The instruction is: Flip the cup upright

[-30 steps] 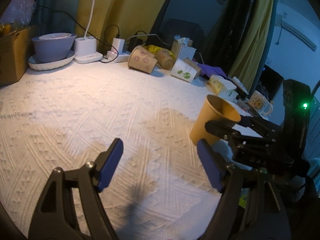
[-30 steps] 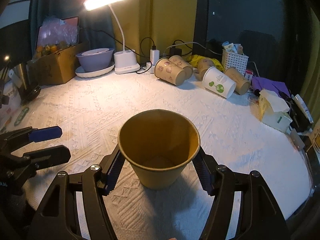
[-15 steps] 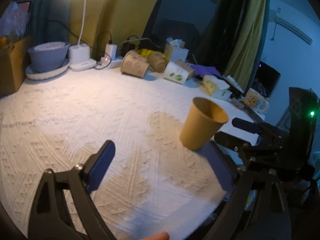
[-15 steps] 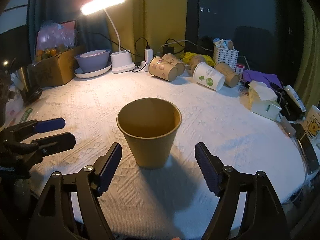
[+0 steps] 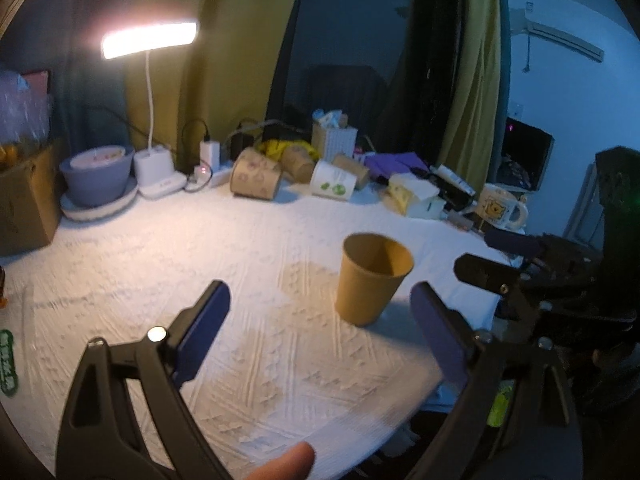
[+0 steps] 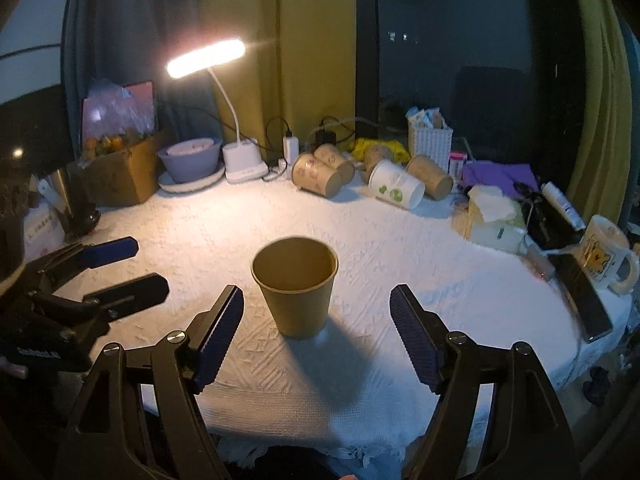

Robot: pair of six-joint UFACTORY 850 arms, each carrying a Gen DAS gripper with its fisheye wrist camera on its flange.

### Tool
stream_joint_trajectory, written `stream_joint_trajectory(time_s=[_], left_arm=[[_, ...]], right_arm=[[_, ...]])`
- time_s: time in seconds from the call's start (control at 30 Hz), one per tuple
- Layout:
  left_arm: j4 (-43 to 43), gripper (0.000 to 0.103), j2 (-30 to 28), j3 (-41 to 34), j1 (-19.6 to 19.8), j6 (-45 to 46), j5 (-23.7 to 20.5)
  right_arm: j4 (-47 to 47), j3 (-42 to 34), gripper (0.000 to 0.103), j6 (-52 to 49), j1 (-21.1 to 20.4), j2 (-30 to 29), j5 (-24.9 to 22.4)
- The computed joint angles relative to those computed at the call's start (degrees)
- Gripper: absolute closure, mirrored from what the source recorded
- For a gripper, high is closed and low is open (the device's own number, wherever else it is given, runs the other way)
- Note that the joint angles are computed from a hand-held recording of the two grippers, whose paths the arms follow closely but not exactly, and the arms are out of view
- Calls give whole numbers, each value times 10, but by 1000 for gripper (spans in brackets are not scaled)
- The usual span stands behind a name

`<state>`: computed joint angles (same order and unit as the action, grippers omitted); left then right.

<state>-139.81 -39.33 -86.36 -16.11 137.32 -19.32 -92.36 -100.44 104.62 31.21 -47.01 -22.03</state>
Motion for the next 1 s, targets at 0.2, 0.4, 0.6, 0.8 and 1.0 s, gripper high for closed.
stream_joint_trajectory(time_s=[0.2,0.4,0.6,0.8,1.0], left_arm=[[-93,10,29,31,-5,110,-37],[-133,10,53,53,-7,156,-70],[-160,10,70,69,-9,189,-91],[-181,10,84,78,-11,210,-114],[-218,10,97,91,-12,241,-140]], right_arm=[[-87,37,24,87,7,36,-15],[-134,60,24,129,12,59,-39],[-159,80,25,146,20,78,-67],[-172,91,24,150,26,95,-86],[-193,101,24,161,32,108,-102]])
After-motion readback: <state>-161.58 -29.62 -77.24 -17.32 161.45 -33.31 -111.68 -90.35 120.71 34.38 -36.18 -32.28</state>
